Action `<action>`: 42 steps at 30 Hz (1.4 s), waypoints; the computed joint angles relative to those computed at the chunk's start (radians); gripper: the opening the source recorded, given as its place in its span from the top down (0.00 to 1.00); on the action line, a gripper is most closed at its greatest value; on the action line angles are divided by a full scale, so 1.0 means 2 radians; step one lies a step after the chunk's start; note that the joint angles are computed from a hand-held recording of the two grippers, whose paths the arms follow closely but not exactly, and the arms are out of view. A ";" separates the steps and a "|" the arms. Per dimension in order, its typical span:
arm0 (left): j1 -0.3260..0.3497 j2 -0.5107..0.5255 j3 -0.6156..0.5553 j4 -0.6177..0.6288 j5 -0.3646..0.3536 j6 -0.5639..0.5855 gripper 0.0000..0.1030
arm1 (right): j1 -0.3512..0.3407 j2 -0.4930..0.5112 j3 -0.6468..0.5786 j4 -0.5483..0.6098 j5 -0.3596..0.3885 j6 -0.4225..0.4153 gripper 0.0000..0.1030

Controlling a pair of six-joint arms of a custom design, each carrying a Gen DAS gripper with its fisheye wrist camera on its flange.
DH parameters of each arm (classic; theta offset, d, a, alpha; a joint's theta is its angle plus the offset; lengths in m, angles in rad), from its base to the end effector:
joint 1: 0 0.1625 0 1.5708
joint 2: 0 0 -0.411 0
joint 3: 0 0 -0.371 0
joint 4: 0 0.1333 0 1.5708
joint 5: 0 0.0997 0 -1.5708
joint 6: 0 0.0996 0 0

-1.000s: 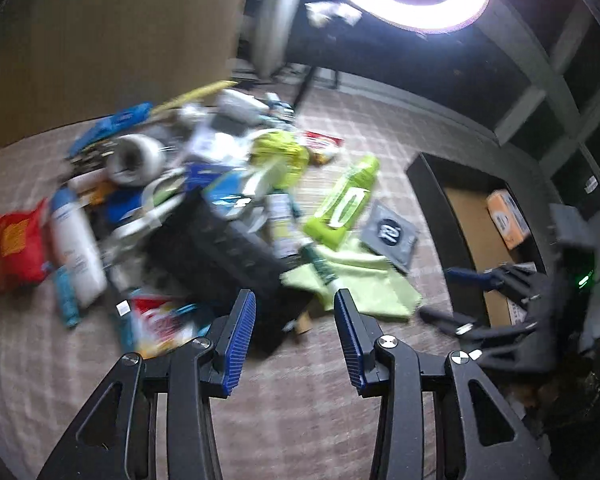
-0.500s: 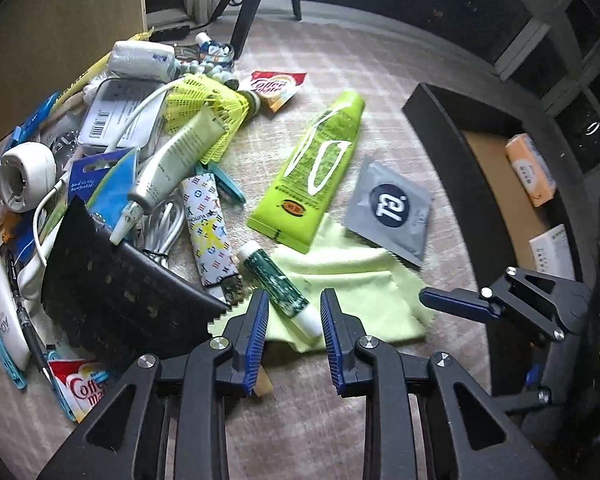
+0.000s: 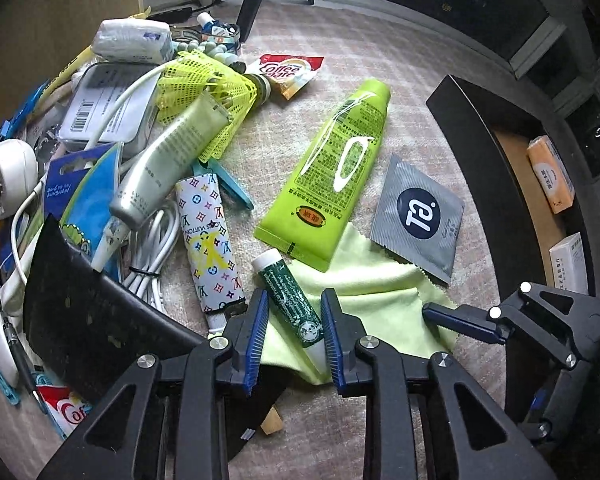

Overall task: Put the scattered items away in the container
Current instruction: 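Grasp the green lip balm with left gripper while right gripper grasps the yellow-green cloth, then carry lip balm and cloth into the black tray and open both grippers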

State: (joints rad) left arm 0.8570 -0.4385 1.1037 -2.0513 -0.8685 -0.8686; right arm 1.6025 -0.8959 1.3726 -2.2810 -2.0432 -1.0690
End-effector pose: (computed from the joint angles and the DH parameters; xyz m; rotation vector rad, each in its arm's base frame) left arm -0.3404 -0.6948 0.0150 -0.1078 2.4780 -0.4844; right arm 0.1102 -0.7008 0.2499 1.3063 -2.2703 -0.0457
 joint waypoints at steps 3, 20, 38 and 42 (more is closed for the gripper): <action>0.001 -0.003 0.005 -0.005 0.000 0.000 0.81 | -0.004 0.004 -0.020 0.026 0.005 0.035 0.94; -0.016 -0.051 0.075 -0.062 0.027 -0.017 0.86 | -0.022 -0.036 -0.042 0.104 0.105 0.128 0.98; -0.055 -0.080 0.097 -0.111 0.069 0.001 0.86 | -0.024 -0.046 -0.123 0.116 0.236 0.181 0.98; -0.058 -0.060 0.068 -0.117 0.060 0.028 0.86 | -0.030 -0.049 -0.135 0.106 0.242 0.193 0.98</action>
State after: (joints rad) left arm 0.7416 -0.5577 1.2390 -2.2855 -0.7476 -0.8127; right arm 1.5433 -0.9943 1.1031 -2.0697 -1.5597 -0.6836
